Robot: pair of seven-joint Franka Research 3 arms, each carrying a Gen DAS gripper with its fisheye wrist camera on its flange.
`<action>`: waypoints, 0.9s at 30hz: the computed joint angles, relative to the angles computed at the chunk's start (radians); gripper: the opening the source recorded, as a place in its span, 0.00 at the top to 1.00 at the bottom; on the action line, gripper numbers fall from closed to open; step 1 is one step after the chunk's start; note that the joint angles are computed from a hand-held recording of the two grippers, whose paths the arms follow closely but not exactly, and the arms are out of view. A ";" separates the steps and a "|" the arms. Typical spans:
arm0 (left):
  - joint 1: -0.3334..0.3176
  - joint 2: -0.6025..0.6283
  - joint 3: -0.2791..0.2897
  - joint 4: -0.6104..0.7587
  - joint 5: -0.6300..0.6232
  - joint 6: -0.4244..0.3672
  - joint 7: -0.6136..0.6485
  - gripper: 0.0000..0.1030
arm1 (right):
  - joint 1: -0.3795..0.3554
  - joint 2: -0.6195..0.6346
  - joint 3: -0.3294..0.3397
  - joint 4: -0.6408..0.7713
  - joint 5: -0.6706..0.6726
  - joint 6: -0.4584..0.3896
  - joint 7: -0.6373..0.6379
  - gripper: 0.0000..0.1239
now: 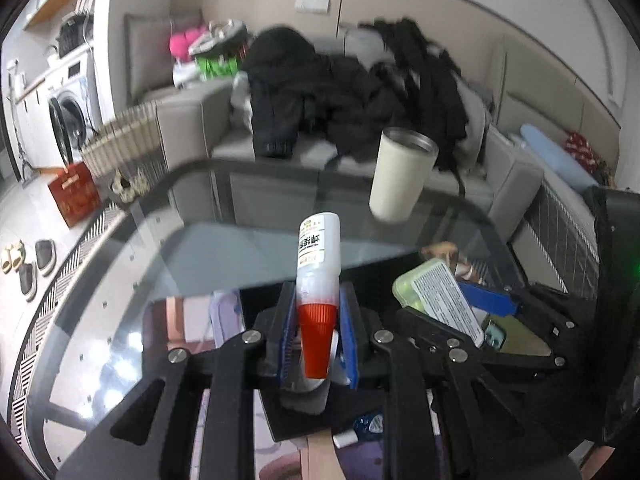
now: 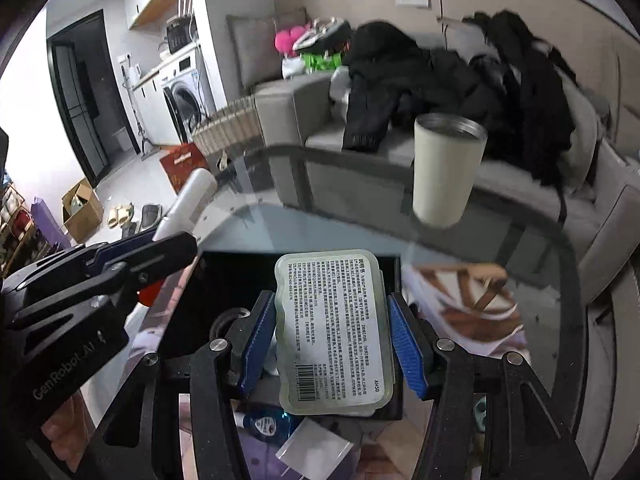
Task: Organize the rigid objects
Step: 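Lift the glue bottle with the left tool while the right tool carries the pack over the box, then lower the glue bottle into the box and open the left tool while the right tool releases the pack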
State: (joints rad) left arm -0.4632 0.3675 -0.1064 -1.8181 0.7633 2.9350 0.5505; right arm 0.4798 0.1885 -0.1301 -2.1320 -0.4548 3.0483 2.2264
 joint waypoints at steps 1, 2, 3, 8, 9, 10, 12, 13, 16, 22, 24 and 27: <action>0.024 0.008 -0.030 0.003 -0.043 -0.009 0.041 0.82 | -0.006 0.005 0.008 0.001 0.012 -0.007 -0.011 0.55; 0.037 0.013 -0.048 0.003 -0.074 -0.013 0.069 0.82 | -0.019 0.011 0.025 0.005 0.038 -0.014 -0.038 0.55; 0.051 0.024 -0.069 0.011 -0.113 -0.027 0.106 0.82 | -0.025 0.017 0.036 0.007 0.056 -0.017 -0.058 0.55; 0.086 0.050 -0.123 0.031 -0.254 -0.081 0.239 0.82 | -0.063 0.036 0.096 0.017 0.191 -0.055 -0.198 0.55; 0.098 0.061 -0.143 0.043 -0.295 -0.107 0.282 0.82 | -0.070 0.043 0.107 0.021 0.220 -0.065 -0.225 0.55; 0.098 0.066 -0.147 0.050 -0.319 -0.124 0.302 0.82 | -0.071 0.045 0.112 0.023 0.244 -0.077 -0.244 0.55; 0.101 0.075 -0.152 0.056 -0.359 -0.140 0.340 0.82 | -0.077 0.057 0.125 0.031 0.287 -0.099 -0.288 0.57; 0.097 0.080 -0.151 0.064 -0.373 -0.156 0.355 0.82 | -0.066 0.060 0.115 0.033 0.282 -0.101 -0.293 0.57; 0.093 0.085 -0.148 0.067 -0.406 -0.173 0.382 0.82 | -0.057 0.066 0.115 0.039 0.302 -0.116 -0.314 0.57; 0.103 0.095 -0.153 0.077 -0.472 -0.194 0.425 0.81 | -0.045 0.069 0.104 0.056 0.308 -0.154 -0.338 0.57; 0.090 0.091 -0.139 0.074 -0.463 -0.194 0.416 0.81 | -0.041 0.062 0.101 0.052 0.306 -0.160 -0.328 0.56; 0.087 0.082 -0.132 0.059 -0.459 -0.178 0.407 0.77 | -0.047 0.057 0.107 0.046 0.313 -0.157 -0.328 0.56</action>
State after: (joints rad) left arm -0.3766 0.4498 -0.2384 -1.7593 0.3045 2.7571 0.9580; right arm 0.4324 0.2453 -0.0229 -2.0859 -0.1418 2.8909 1.8982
